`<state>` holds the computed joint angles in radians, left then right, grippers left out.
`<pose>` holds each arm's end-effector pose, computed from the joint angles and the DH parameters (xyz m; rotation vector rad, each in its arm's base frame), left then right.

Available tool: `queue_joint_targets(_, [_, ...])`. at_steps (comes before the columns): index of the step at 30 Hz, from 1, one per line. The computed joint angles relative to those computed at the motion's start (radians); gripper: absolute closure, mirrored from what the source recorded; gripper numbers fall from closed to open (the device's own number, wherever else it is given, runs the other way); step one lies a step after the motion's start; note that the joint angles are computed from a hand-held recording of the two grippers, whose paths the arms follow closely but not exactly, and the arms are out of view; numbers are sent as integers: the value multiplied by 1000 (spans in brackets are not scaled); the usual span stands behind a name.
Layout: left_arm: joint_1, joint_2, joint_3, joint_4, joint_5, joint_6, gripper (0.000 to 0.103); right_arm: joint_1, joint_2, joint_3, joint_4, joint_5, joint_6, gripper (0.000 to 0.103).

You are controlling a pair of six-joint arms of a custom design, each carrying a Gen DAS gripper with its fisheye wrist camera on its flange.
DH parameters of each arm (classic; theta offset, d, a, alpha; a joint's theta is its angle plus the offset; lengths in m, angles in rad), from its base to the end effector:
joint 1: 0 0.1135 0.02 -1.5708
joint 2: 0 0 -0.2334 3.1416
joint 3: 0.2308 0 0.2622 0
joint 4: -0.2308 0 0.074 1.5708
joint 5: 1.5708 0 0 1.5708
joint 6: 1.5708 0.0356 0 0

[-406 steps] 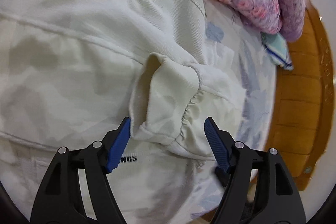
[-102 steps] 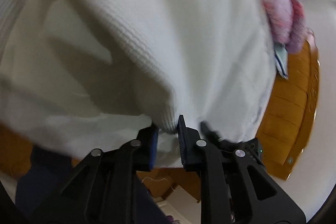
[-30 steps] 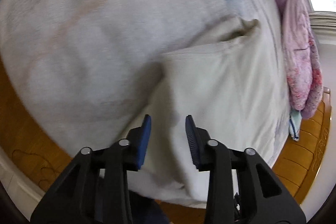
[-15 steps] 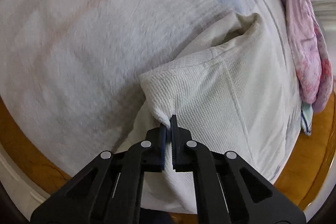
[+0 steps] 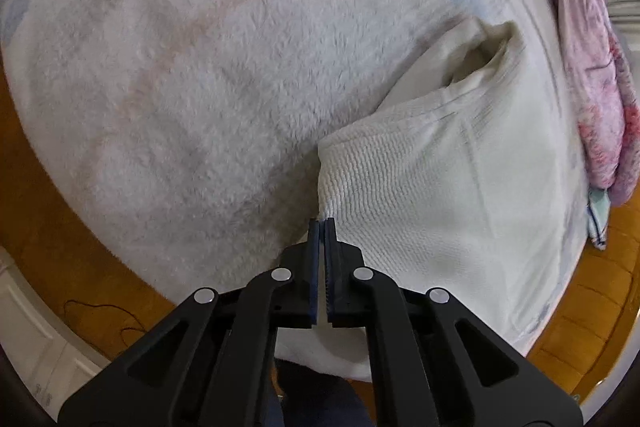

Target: Fold large clothes

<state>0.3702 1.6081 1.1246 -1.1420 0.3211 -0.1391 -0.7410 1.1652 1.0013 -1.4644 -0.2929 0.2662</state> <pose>0.2620 0.0896 0.1736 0.7900 -2.9807 0.5058 0.1422 -0.1162 0.2376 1.5044 2.7032 0.4644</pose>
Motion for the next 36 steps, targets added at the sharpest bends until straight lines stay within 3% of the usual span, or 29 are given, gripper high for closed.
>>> queue_joint_targets(4, [-79, 52, 8, 43, -32, -32, 102, 52, 37, -72, 74, 21, 60, 101])
queue_joint_targets(8, [-67, 40, 58, -32, 4, 9, 100, 82, 71, 31, 4, 44, -1, 95])
queue_joint_targets(10, [-27, 18, 91, -89, 50, 40, 97, 48, 70, 107, -48, 64, 0, 83])
queue_joint_targets(12, [26, 9, 136, -148, 126, 65, 96, 17, 80, 177, -66, 100, 8, 63])
queue_joint_targets(14, [48, 13, 183, -164, 160, 57, 92, -6, 100, 221, -47, 95, 5, 62])
queue_joint_targets(18, [0, 60, 276, -91, 191, -10, 91, 61, 234, 331, 63, 39, 18, 59])
queue_joint_targets(21, [-95, 163, 372, 10, 189, -122, 91, 89, 351, 409, 157, -55, 83, 55])
queue_joint_targets(25, [-209, 336, 535, 101, 177, -236, 78, 132, 495, 499, 261, -137, 202, 49])
queue_joint_targets(27, [-263, 429, 640, 127, 151, -282, 65, 139, 561, 527, 295, -161, 274, 48])
queue_joint_targets(28, [-287, 499, 718, 110, 131, -291, 55, 135, 606, 546, 303, -201, 309, 48])
queue_joint_targets(31, [-335, 699, 970, -17, 83, -294, 55, 131, 696, 577, 323, -297, 365, 49])
queue_joint_targets(32, [-346, 739, 1025, -44, 67, -290, 55, 137, 704, 589, 319, -299, 345, 60])
queue_joint_targets(33, [-362, 799, 1111, -90, 40, -262, 58, 162, 734, 650, 277, -254, 287, 85])
queue_joint_targets(35, [-377, 824, 1150, -105, -3, -233, 90, 199, 751, 725, 230, -191, 198, 93])
queue_joint_targets(36, [-374, 814, 1141, -86, -5, -234, 92, 211, 760, 772, 213, -164, 152, 96])
